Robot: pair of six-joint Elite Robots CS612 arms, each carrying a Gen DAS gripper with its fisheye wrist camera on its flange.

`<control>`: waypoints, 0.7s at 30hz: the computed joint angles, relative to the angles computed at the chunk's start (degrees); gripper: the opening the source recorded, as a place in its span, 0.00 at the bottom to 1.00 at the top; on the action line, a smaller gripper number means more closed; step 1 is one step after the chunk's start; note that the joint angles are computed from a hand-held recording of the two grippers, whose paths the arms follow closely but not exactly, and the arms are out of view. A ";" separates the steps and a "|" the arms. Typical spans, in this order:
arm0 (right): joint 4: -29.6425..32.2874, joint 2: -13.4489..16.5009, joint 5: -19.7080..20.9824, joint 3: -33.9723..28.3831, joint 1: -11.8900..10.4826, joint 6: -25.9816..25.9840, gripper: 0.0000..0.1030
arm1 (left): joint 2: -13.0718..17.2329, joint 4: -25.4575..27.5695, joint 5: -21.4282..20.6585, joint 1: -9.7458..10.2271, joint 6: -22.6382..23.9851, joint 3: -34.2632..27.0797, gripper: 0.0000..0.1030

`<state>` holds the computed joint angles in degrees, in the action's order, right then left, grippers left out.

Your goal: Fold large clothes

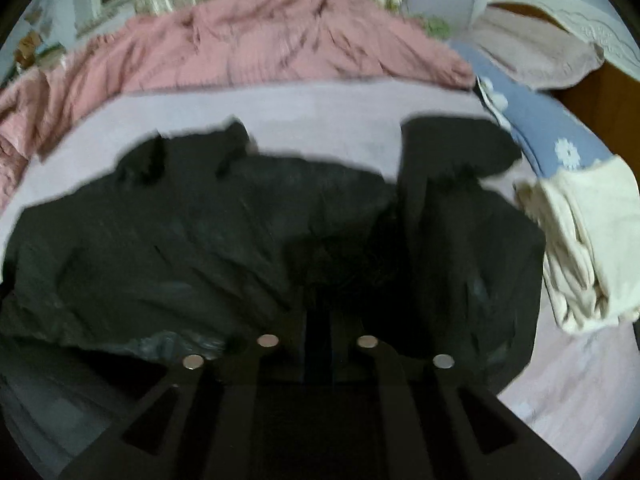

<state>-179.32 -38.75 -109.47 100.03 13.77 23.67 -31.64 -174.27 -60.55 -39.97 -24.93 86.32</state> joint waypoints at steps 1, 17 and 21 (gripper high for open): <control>-0.56 0.05 -0.50 0.15 0.19 -0.31 0.19 | 0.10 -0.42 0.34 -0.11 0.55 -0.02 0.71; -38.92 -0.52 -14.43 12.10 6.96 -3.62 0.84 | -5.43 -32.26 9.28 -5.78 4.18 13.91 0.82; -41.49 0.37 -15.59 13.14 7.34 -2.11 0.85 | -5.67 -36.18 6.89 -6.68 3.34 15.56 0.88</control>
